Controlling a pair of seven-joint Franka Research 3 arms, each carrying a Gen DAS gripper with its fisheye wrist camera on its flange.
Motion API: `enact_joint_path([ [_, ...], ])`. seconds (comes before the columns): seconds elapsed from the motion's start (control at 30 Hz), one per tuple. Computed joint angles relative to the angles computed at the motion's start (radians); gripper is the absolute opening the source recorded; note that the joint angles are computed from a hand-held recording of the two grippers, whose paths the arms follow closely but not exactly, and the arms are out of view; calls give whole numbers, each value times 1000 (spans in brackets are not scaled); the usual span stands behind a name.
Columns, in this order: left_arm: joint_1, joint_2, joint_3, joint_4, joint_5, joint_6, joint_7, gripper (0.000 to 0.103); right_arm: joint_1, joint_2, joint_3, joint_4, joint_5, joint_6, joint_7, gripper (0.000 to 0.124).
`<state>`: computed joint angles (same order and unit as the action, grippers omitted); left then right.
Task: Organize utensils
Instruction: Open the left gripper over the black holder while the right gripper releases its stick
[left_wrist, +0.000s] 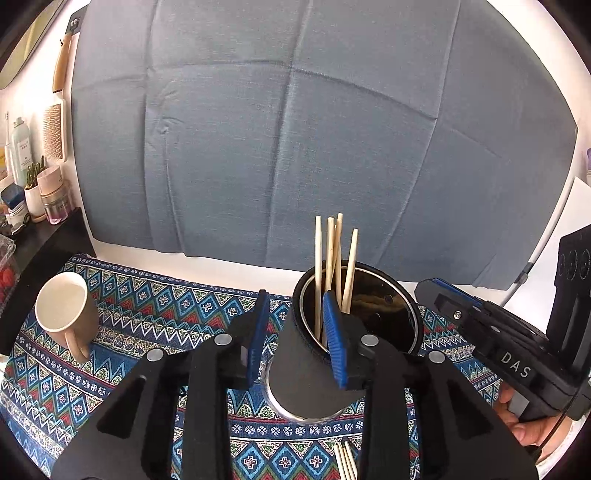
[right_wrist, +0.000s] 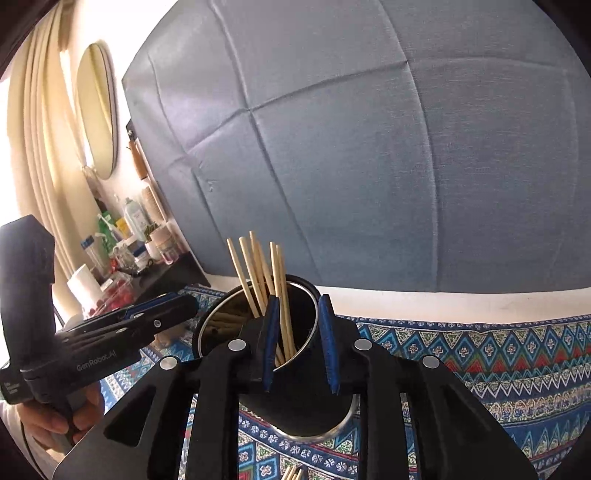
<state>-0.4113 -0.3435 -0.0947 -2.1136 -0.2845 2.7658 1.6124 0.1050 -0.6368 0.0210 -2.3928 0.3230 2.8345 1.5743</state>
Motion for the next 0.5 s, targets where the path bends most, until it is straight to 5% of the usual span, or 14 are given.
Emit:
enact_joint_path([
  [0.5,16,-89,17,-66,-40,-119,-84,81,-123,-137,65,-46,-102,-122,151,73],
])
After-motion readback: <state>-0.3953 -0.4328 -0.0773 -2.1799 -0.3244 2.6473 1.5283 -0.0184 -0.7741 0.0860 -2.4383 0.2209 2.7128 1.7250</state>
